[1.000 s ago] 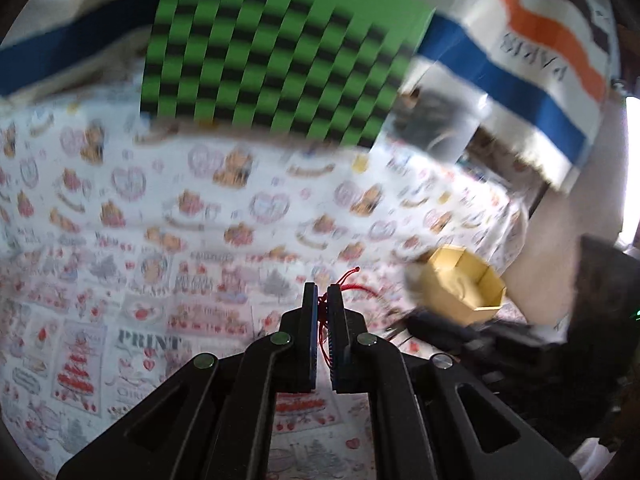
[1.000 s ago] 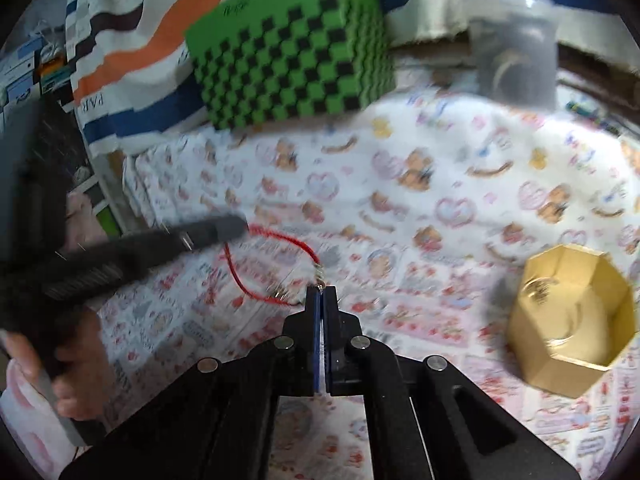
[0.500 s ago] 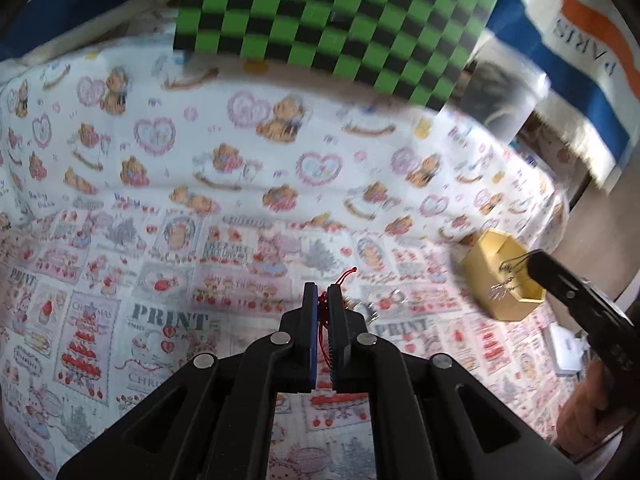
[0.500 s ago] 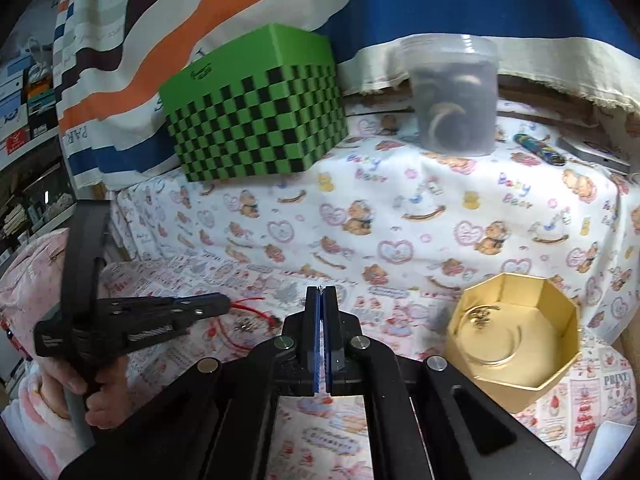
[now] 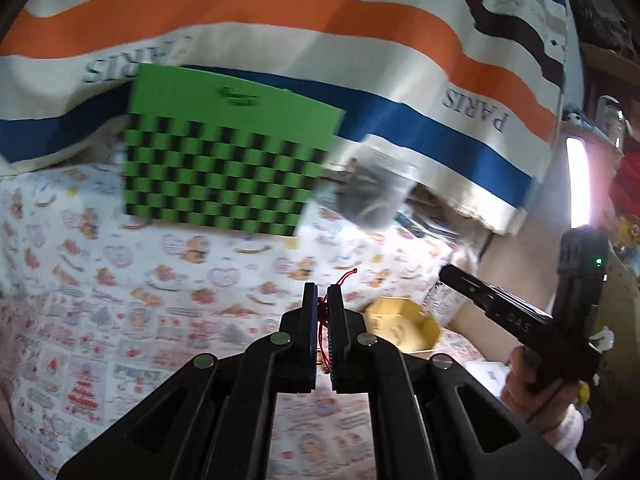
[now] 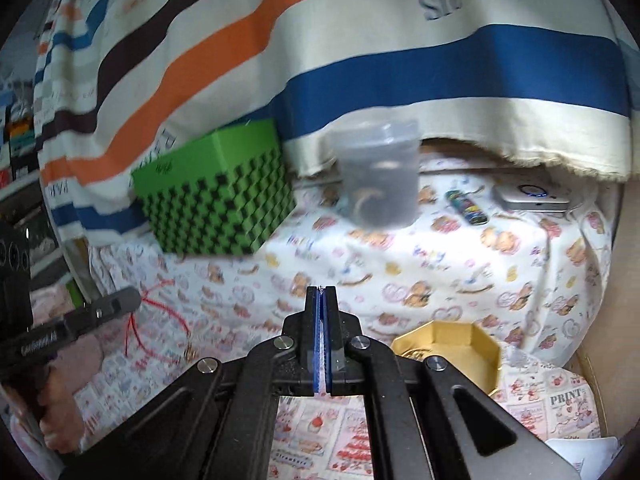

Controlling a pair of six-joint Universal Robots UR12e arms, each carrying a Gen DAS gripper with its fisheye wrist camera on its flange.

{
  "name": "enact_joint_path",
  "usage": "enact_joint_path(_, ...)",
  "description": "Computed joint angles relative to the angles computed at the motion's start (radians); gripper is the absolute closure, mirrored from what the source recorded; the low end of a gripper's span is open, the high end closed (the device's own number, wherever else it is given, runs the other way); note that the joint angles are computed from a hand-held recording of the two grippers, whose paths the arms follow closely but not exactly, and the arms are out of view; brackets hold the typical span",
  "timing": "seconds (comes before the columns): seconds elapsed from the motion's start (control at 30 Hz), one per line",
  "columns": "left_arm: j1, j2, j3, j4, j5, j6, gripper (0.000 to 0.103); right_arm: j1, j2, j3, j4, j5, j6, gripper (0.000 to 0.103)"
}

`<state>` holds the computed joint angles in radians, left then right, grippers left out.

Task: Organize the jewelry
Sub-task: 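Carry the red bracelet over the yellow box and open the left gripper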

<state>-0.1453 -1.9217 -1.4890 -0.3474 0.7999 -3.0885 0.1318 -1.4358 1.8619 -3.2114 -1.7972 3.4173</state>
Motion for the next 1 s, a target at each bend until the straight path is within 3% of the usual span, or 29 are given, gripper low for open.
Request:
enact_joint_path(0.13,-0.027,-0.026,0.049,-0.075,-0.026,0.026,0.1,-0.019,-0.016,0.021,0.0,-0.012,-0.012,0.101)
enact_joint_path(0.23,-0.054,-0.044,0.077,-0.121,-0.01,0.059,0.1,-0.043,-0.024,0.04,0.015,0.004,0.042,0.101)
enact_joint_path(0.47,-0.106,-0.073,0.111,-0.212,-0.011,0.109,0.1,-0.12,-0.041,0.076,0.04,0.188,0.182,0.101)
enact_joint_path(0.63,-0.137,-0.082,0.111,-0.226,-0.021,0.104,0.1,-0.15,-0.042,0.075,0.138,0.216,0.259,0.101)
enact_joint_path(0.77,-0.169,-0.106,0.142,-0.236,0.02,0.096,0.1,-0.159,-0.044,0.073,0.205,0.191,0.294,0.101)
enact_joint_path(1.0,-0.223,-0.148,0.194,-0.311,0.145,0.179,0.1,-0.171,-0.042,0.069,0.275,0.148,0.324,0.101)
